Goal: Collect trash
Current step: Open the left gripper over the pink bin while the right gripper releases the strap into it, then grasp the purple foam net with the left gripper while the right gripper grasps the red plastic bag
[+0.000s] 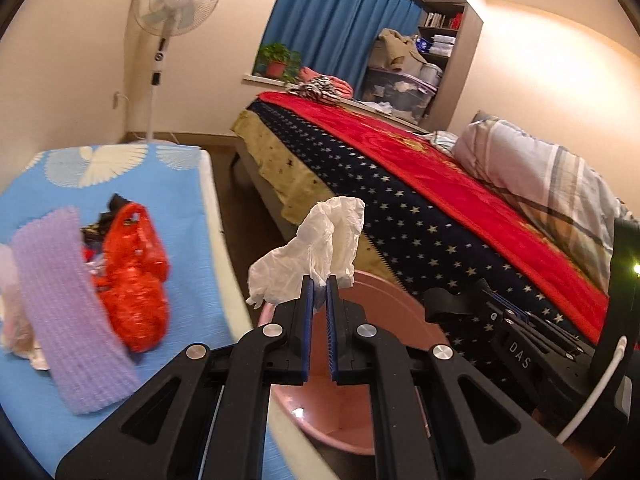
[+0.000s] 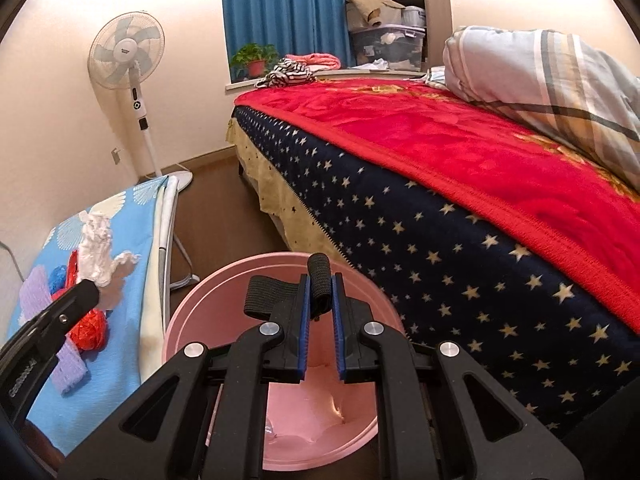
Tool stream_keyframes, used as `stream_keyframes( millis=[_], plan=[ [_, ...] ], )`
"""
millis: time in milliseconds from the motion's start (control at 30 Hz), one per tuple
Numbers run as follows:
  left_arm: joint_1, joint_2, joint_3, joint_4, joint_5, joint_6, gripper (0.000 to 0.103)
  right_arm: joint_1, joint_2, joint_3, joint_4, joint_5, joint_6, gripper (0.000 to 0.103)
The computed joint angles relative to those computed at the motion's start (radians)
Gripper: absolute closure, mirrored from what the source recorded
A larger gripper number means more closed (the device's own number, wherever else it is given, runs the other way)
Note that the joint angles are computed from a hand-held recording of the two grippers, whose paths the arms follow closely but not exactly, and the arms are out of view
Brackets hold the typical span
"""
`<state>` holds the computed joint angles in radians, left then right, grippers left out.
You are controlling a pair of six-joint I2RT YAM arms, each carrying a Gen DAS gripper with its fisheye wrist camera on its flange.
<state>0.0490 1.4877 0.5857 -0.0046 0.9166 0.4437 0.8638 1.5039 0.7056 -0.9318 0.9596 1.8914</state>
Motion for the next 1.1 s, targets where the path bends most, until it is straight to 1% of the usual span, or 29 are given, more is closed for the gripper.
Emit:
stream_keyframes(
  millis=[133, 200, 233, 267, 333, 400, 500, 600, 800, 900, 933, 967, 1000, 1100],
  plan=[
    [-0.027, 0.027, 0.019, -0.031, 0.045, -0.002, 0.096, -0.007, -0.032, -0.032, 0.004, -0.004, 0.012, 0.089],
    [-0.038, 0.05, 0.036, -0.059, 0.05, 0.003, 0.091, -0.011, -0.022, -0.029, -0.009, -0.012, 0.03, 0.081],
    [-0.039, 0.055, 0.036, -0.059, 0.048, 0.002, 0.082, -0.012, -0.019, -0.026, -0.011, -0.009, 0.033, 0.071],
    [-0.038, 0.058, 0.031, -0.048, 0.047, -0.006, 0.079, -0.01, -0.015, -0.021, -0.016, -0.002, 0.038, 0.06],
    [-0.03, 0.067, 0.034, -0.046, 0.047, -0.012, 0.079, -0.002, 0.0, -0.007, -0.036, 0.009, 0.046, 0.055],
    [-0.023, 0.062, 0.028, -0.029, 0.039, -0.024, 0.079, -0.004, 0.002, -0.004, -0.027, 0.013, 0.029, 0.055],
    [-0.009, 0.052, 0.021, -0.016, 0.026, -0.03, 0.079, 0.005, 0.007, 0.001, -0.026, 0.018, 0.038, 0.055],
    [0.015, 0.037, 0.015, -0.017, 0.018, -0.023, 0.079, 0.013, 0.016, 0.013, -0.01, 0.027, 0.018, 0.055],
    [0.105, 0.021, 0.019, -0.024, 0.011, -0.008, 0.079, 0.033, 0.049, 0.051, 0.072, 0.049, -0.089, 0.055],
    [0.159, 0.026, 0.027, -0.019, 0.002, -0.003, 0.079, 0.037, 0.061, 0.063, 0.15, 0.061, -0.18, 0.055],
    [0.179, 0.03, 0.031, -0.017, -0.002, -0.001, 0.079, 0.036, 0.059, 0.06, 0.204, 0.064, -0.228, 0.055],
    [0.193, 0.034, 0.036, -0.018, -0.005, 0.001, 0.079, 0.036, 0.062, 0.061, 0.232, 0.067, -0.252, 0.055],
    [0.214, 0.036, 0.036, -0.006, -0.014, -0.003, 0.079, 0.035, 0.066, 0.063, 0.259, 0.07, -0.276, 0.055],
    [0.264, 0.051, 0.035, 0.045, -0.051, -0.017, 0.079, 0.022, 0.072, 0.051, 0.402, 0.064, -0.392, 0.056]
  ],
)
